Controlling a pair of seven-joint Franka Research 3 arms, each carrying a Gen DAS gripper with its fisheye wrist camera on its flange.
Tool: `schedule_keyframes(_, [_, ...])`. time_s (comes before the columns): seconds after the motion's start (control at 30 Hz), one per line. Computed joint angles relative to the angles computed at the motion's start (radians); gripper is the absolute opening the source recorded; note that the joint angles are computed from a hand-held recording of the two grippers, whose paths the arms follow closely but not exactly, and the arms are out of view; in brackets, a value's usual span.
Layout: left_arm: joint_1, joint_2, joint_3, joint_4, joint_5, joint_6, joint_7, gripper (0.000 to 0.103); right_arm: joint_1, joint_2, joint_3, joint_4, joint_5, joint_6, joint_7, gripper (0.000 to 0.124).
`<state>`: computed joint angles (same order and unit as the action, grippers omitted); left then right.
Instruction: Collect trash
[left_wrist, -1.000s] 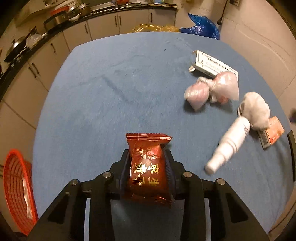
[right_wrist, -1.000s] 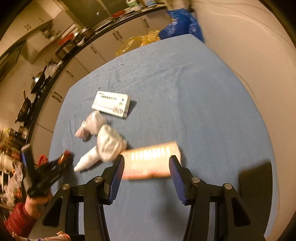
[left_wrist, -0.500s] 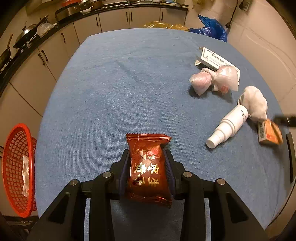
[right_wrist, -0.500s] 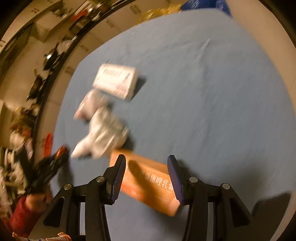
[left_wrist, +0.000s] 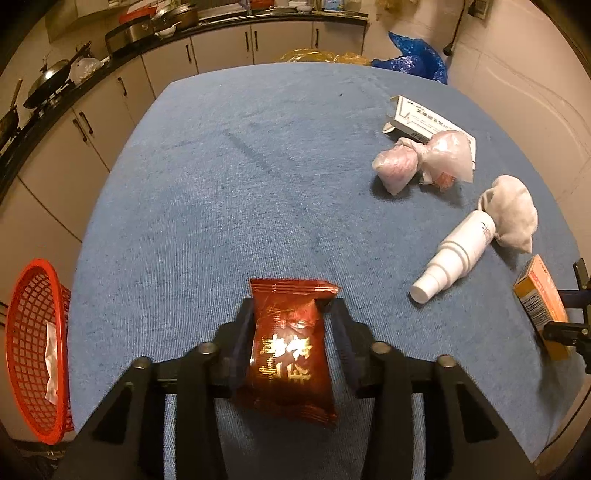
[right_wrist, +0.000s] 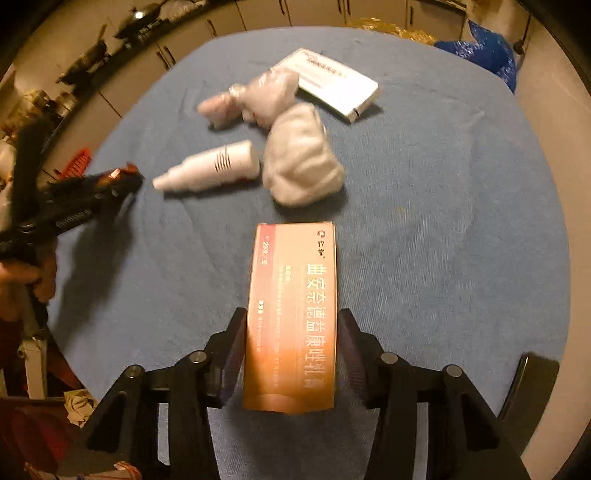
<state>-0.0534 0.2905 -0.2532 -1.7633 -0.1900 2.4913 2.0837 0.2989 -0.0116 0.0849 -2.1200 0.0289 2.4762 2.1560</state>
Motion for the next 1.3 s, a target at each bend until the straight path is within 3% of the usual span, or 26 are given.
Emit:
schedule_keyframes(0.27, [0.052,-0.089,-0.02,-0.076,-0.207,-0.034,0.133,0.034,0.025,-0.029,0.033,-0.013,-0.074,0.093,0.217,0.05])
schedule_keyframes(0.37, [0.047,-0.139,-0.002,-0.116,-0.267,-0.025,0.177,0.034,0.037,-0.028,0.049,0.003,-0.158,0.134,0.307,0.051])
schedule_keyframes(0.6, [0.025,-0.263,0.062,-0.204,-0.4,0.011,0.269,0.034,0.071,0.001,0.055,0.086,-0.352,0.125,0.491,0.051])
schedule_keyframes(0.9, [0.001,-0.329,0.138,-0.229,-0.457,0.022,0.332,0.034,0.117,0.022,0.064,0.193,-0.5,-0.008,0.613,0.051])
schedule_keyframes(1.03, [0.006,-0.334,0.153,-0.222,-0.482,0.008,0.361,0.034,0.144,0.034,0.067,0.251,-0.579,-0.104,0.66,0.051])
schedule_keyframes(1.3, [0.011,-0.347,0.166,-0.224,-0.532,-0.018,0.434,0.034,0.176,0.041,0.069,0.311,-0.654,-0.2,0.72,0.051])
